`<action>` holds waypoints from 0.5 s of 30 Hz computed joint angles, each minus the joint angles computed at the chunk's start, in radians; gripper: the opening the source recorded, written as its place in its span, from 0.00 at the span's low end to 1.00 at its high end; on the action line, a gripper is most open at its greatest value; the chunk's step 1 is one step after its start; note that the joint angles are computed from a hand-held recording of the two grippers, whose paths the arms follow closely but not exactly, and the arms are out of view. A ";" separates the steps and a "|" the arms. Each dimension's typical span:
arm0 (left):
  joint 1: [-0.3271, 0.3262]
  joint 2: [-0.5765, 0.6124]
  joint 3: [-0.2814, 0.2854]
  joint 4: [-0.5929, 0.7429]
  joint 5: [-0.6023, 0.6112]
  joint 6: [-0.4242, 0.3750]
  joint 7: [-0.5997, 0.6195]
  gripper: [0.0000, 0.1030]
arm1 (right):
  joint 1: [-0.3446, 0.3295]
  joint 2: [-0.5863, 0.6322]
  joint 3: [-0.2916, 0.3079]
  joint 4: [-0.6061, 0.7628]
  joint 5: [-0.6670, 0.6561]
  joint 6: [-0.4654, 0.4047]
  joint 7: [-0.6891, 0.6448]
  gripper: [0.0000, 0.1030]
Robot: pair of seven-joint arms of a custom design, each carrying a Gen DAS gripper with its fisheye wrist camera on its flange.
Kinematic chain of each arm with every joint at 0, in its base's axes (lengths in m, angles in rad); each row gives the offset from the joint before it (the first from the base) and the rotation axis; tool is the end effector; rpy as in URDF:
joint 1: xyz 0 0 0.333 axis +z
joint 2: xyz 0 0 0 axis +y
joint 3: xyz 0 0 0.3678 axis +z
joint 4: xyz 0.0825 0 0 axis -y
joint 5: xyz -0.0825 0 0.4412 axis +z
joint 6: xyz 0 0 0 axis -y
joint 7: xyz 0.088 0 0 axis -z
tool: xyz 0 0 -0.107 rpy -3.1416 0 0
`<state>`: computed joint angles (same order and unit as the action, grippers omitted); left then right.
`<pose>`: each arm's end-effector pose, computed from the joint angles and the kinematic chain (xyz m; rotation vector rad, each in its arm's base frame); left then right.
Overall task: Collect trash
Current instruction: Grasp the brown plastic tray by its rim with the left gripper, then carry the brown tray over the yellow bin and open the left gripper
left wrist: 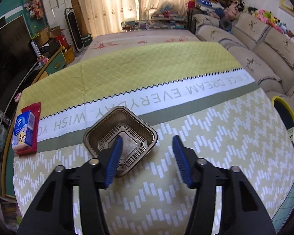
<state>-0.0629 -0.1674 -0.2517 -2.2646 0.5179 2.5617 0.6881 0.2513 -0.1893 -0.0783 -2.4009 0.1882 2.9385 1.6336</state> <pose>0.5377 -0.1880 0.4977 -2.0120 1.6627 -0.4761 0.5452 0.0814 0.4892 -1.6850 1.7965 -0.4573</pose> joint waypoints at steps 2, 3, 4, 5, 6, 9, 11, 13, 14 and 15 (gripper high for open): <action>-0.004 0.012 0.004 0.008 -0.013 -0.010 0.023 0.41 | -0.002 0.001 0.002 0.001 -0.003 -0.002 0.003 0.70; -0.006 0.017 0.006 0.012 -0.021 -0.017 0.036 0.38 | -0.004 0.002 0.003 0.003 -0.006 -0.005 0.005 0.70; -0.010 0.023 0.010 0.016 -0.035 -0.023 0.053 0.36 | -0.004 0.003 0.002 0.004 -0.006 -0.006 0.004 0.70; -0.013 0.026 0.012 0.018 -0.043 -0.028 0.062 0.32 | -0.004 0.004 0.000 0.004 -0.003 -0.007 0.002 0.70; -0.014 0.029 0.013 0.020 -0.046 -0.032 0.066 0.29 | -0.005 0.004 0.001 0.003 -0.003 -0.007 0.001 0.70; -0.018 0.033 0.019 0.022 -0.061 -0.039 0.073 0.21 | 0.000 0.007 -0.003 0.003 0.009 -0.009 -0.009 0.70; -0.019 0.032 0.022 0.019 -0.069 -0.037 0.074 0.16 | 0.003 0.006 -0.004 0.003 0.018 -0.011 -0.019 0.70; -0.020 0.035 0.020 0.011 -0.066 -0.026 0.066 0.11 | 0.009 0.004 -0.008 0.001 0.034 -0.010 -0.034 0.70; -0.021 0.033 0.020 0.009 -0.067 -0.023 0.066 0.08 | 0.012 0.002 -0.011 -0.001 0.043 -0.009 -0.042 0.70; -0.023 0.032 0.016 0.008 -0.062 -0.022 0.058 0.07 | 0.014 0.001 -0.013 -0.001 0.050 -0.009 -0.049 0.70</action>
<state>-0.0859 -0.1353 -0.2360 -2.2566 0.4554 2.5393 0.7461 0.2657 -0.1885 -0.0914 -2.4022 0.2385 2.9293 1.5843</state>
